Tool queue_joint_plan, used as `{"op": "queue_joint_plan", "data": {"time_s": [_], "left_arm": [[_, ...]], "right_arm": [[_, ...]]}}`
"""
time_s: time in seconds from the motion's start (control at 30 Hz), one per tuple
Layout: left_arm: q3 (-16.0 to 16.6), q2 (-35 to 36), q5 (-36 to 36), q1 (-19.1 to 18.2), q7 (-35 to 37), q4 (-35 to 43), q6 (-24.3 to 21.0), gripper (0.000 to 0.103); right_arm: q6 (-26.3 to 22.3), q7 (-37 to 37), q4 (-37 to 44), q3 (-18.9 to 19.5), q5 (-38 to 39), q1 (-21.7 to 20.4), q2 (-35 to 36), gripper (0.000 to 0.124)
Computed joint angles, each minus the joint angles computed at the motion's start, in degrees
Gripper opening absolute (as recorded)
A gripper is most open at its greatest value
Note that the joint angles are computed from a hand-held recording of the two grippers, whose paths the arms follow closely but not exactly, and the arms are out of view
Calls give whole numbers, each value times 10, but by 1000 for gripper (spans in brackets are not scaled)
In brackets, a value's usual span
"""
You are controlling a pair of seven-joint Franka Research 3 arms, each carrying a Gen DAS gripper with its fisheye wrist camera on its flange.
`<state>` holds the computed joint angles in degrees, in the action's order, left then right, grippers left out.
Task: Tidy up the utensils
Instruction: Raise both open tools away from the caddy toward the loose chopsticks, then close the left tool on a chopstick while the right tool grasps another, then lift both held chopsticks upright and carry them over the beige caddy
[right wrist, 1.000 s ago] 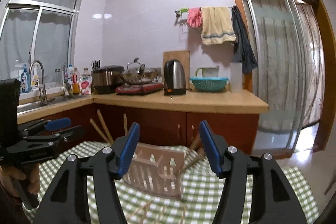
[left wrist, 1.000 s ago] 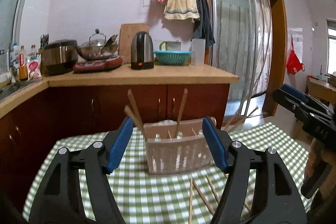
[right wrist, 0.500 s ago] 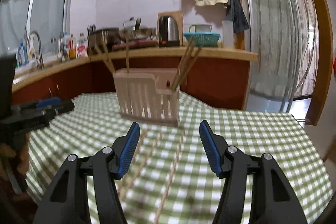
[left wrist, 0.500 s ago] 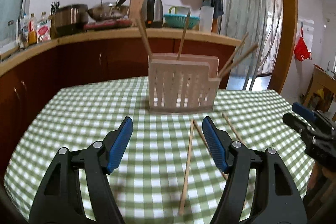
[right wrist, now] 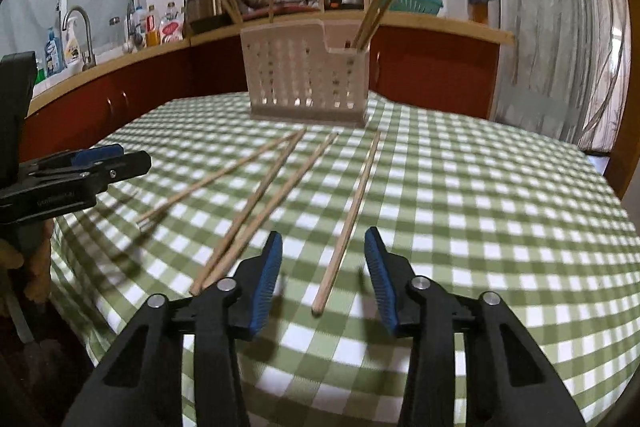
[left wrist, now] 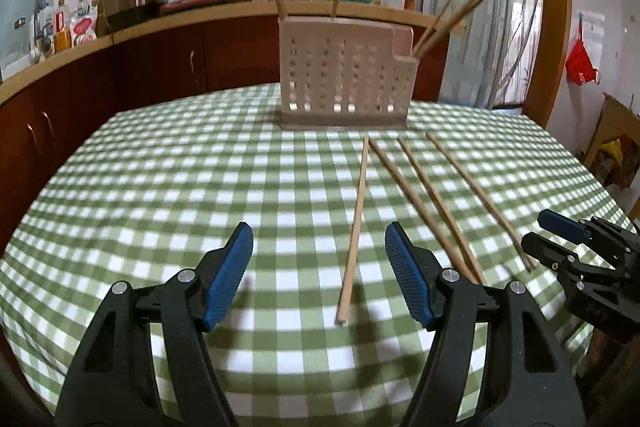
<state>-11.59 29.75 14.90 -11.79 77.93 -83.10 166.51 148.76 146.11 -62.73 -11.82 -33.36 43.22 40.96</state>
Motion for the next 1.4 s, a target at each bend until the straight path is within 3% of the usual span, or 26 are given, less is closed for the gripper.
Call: {"op": "queue_joint_plan", "data": {"time_s": [0.13,0.3,0.7,1.07,1.4], "left_arm": [[-9,2,-7,5,11,-8,-11,65],[-19,10,-22,8,29,2,-31,60],[-21,20,-40,4,56,10,-54,45],[-20,19,-29,2,78,4,-42,6],[-17,2,-30,2,82,-12,-33,6]], "right_arm": [[-19,-23,7,17,26,-11,6,32],[-19,-18,-19,17,39,-11,-8,12],[35,-11,-84,18,32,-14,-42,7],[43,10,-98,12,26,-16,-51,7],[45,39,-101,-4,-4,-2,-59,7]]}}
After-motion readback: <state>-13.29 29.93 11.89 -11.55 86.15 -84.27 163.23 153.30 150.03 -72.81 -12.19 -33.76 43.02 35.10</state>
